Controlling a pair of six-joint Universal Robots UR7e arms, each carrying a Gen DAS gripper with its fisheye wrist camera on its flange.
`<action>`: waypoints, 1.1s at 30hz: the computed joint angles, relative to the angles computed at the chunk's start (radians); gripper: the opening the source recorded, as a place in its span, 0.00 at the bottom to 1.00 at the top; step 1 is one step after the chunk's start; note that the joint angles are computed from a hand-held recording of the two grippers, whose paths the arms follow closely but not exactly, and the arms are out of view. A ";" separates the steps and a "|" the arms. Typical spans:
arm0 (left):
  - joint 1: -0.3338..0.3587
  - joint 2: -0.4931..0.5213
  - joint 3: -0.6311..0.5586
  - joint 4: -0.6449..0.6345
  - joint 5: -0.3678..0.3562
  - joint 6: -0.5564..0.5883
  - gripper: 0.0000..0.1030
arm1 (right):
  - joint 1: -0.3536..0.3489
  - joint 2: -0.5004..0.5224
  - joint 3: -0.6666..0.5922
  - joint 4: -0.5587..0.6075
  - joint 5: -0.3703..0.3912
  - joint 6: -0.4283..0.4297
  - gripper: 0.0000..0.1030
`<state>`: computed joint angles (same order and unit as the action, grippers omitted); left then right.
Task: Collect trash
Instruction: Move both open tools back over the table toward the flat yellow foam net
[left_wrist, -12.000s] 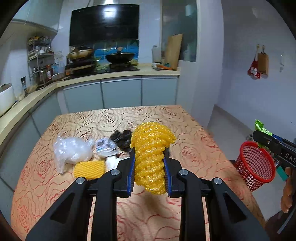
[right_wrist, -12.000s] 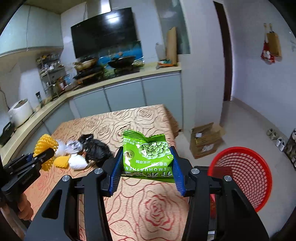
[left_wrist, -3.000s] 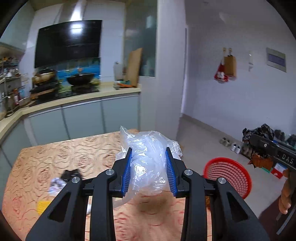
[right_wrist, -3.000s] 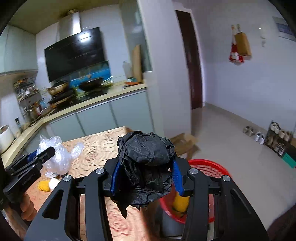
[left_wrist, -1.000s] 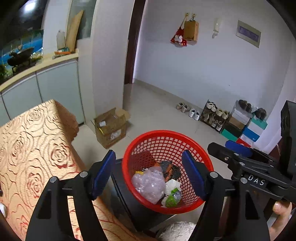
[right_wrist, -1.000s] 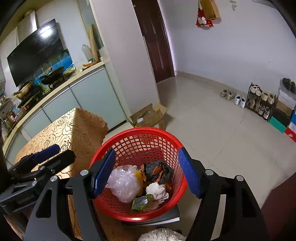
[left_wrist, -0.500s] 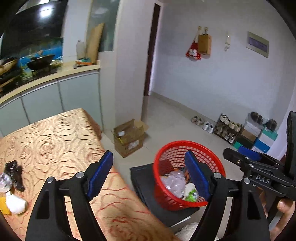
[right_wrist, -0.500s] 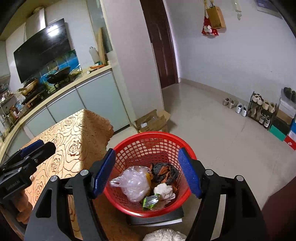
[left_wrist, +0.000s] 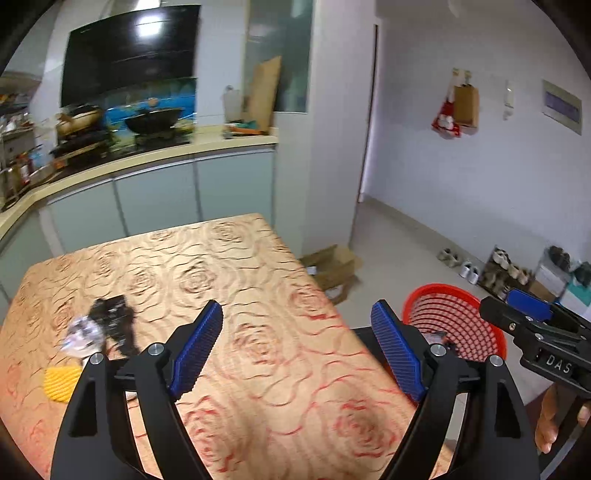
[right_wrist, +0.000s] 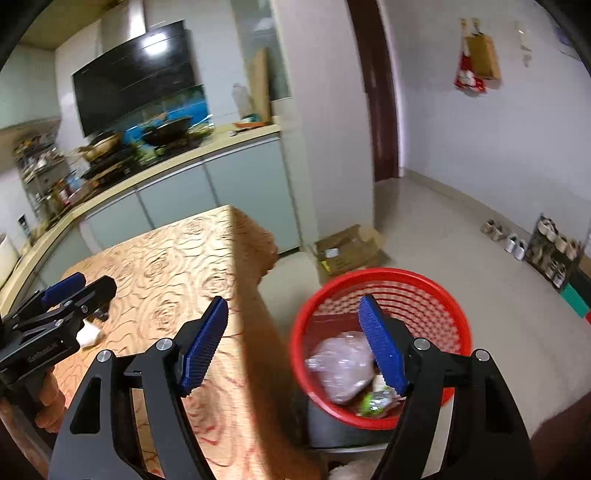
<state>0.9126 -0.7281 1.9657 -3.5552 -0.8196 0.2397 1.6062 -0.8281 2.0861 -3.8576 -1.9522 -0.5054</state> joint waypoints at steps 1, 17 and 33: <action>0.002 -0.011 0.010 -0.006 0.010 -0.002 0.77 | 0.010 0.008 -0.006 0.006 0.001 -0.005 0.69; 0.086 -0.208 0.182 -0.094 0.195 -0.032 0.79 | 0.104 0.098 -0.068 0.119 0.027 -0.018 0.70; 0.268 -0.328 0.205 0.104 0.168 -0.108 0.79 | 0.118 0.146 -0.104 0.175 0.020 -0.021 0.70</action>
